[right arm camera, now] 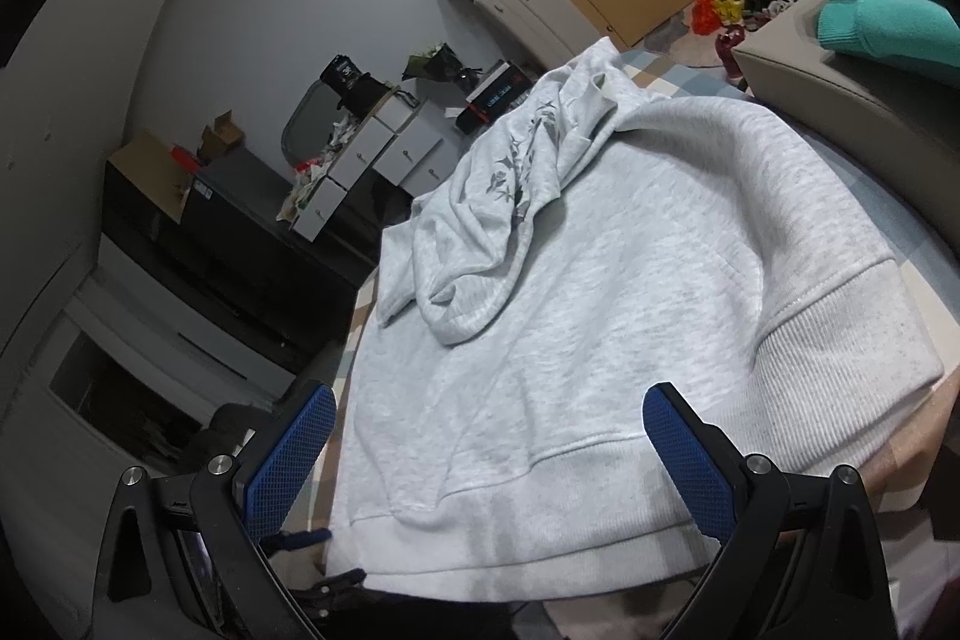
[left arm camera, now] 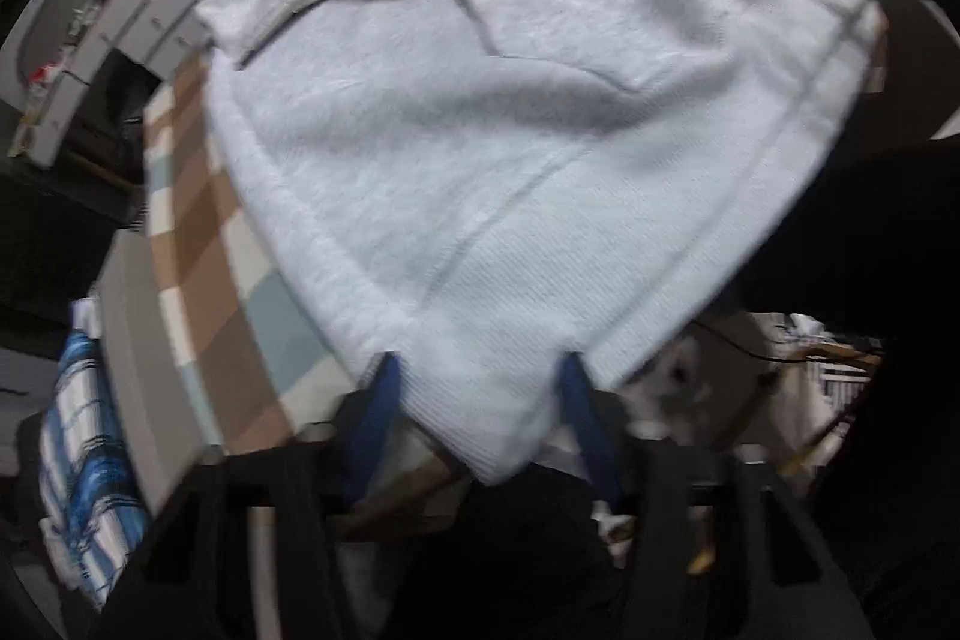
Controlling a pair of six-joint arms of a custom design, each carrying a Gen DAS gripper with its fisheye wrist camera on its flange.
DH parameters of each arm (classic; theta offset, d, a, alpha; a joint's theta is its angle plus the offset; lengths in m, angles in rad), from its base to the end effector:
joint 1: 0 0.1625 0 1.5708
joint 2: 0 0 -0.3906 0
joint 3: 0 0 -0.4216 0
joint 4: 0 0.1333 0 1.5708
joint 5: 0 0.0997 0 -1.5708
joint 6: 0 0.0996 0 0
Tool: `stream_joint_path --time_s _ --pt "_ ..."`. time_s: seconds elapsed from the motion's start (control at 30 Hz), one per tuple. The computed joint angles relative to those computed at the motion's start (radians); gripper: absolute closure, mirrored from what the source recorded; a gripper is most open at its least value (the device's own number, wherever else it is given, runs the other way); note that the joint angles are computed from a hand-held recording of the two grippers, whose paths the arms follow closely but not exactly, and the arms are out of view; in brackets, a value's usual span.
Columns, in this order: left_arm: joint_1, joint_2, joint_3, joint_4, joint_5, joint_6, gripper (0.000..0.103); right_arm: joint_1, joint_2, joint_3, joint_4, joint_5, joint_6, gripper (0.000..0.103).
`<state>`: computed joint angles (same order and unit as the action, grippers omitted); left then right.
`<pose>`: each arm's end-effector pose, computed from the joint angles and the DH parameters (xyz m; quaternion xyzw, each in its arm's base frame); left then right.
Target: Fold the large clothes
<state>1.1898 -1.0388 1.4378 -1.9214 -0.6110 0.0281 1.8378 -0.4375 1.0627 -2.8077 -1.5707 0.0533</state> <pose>-0.0547 -0.7143 0.2734 0.1911 0.8660 -0.0599 0.4582 0.3488 -0.7697 0.0570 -0.1017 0.9482 -0.2972 0.0481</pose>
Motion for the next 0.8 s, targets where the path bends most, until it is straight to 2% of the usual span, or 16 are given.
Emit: stream_joint_path --time_s 0.13,0.23,0.33,0.5,0.6,0.73,0.8 --pt "-0.016 -0.015 0.059 -0.091 0.029 0.140 0.064 -0.005 0.003 -0.008 0.014 0.015 0.017 0.000" --pt "-0.016 0.004 0.041 -0.043 0.049 0.148 0.062 -0.004 0.002 -0.007 0.015 0.014 0.018 0.000" --pt "-0.006 0.015 -0.004 0.020 0.022 0.127 0.058 -0.002 -0.001 0.001 0.001 0.006 0.015 0.000" --pt "0.033 0.010 -0.061 0.073 -0.112 0.060 0.063 -0.003 -0.001 0.000 0.005 0.008 0.020 0.000" --pt "0.028 -0.003 -0.028 0.027 -0.102 0.075 0.063 -0.005 -0.002 0.003 -0.001 0.015 0.027 0.000" --pt "0.019 -0.010 -0.013 0.025 -0.101 0.059 0.072 -0.008 -0.003 0.004 0.001 0.019 0.037 0.000" --pt "0.022 -0.017 -0.019 0.036 -0.121 0.050 0.087 -0.011 -0.004 0.004 0.002 0.026 0.045 0.000"
